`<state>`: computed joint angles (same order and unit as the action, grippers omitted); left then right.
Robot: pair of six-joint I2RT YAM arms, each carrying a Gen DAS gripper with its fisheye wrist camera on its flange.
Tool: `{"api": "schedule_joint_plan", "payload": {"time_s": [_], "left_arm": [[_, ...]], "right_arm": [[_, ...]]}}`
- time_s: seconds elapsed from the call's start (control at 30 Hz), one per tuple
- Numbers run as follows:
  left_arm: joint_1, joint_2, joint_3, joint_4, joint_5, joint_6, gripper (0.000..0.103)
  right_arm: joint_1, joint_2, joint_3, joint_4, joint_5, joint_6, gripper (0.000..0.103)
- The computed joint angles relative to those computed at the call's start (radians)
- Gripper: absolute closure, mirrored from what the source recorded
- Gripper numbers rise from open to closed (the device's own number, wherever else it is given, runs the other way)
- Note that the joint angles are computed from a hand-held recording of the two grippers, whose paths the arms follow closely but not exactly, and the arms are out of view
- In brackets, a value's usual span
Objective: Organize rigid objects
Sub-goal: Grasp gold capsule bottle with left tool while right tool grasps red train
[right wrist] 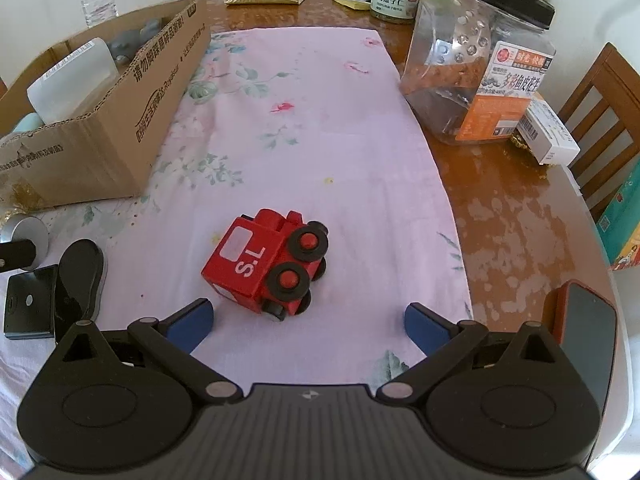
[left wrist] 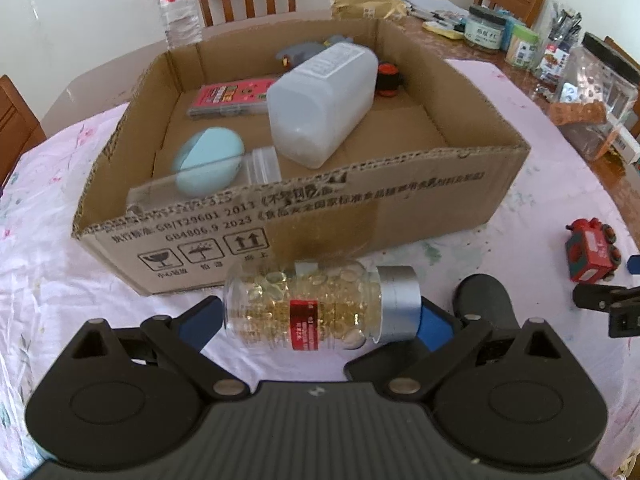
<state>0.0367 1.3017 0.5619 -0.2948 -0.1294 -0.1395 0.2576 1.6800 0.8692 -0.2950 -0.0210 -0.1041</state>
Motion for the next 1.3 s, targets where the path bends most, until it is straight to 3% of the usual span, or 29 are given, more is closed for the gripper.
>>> {"api": "schedule_joint_plan", "payload": {"time_s": [0.3,0.5,0.63,0.8,0.93,1.3], "left_arm": [[-0.004,0.009,-0.026,0.038,-0.077,-0.029,0.004],[0.113,-0.028,-0.081,0.049,-0.041,0.012,0.002],[0.147,-0.025,-0.086,0.056,-0.004,0.004,0.001],[0.137,-0.010,-0.081,0.068,-0.008,0.013,0.001],[0.154,-0.017,-0.084,0.063,0.011,0.027,0.001],[0.097,-0.059,-0.086,0.047,-0.053,0.053,0.002]], "right_arm": [[0.002,0.001,-0.001,0.006,-0.002,-0.004,0.000],[0.010,0.000,0.005,0.003,0.002,-0.015,0.000],[0.021,-0.001,0.005,0.017,-0.050,-0.020,0.000],[0.062,0.018,0.009,0.069,-0.093,-0.029,0.006],[0.081,0.046,0.035,0.088,-0.117,-0.045,0.017],[0.078,0.038,0.029,0.091,-0.071,-0.077,0.026]]}}
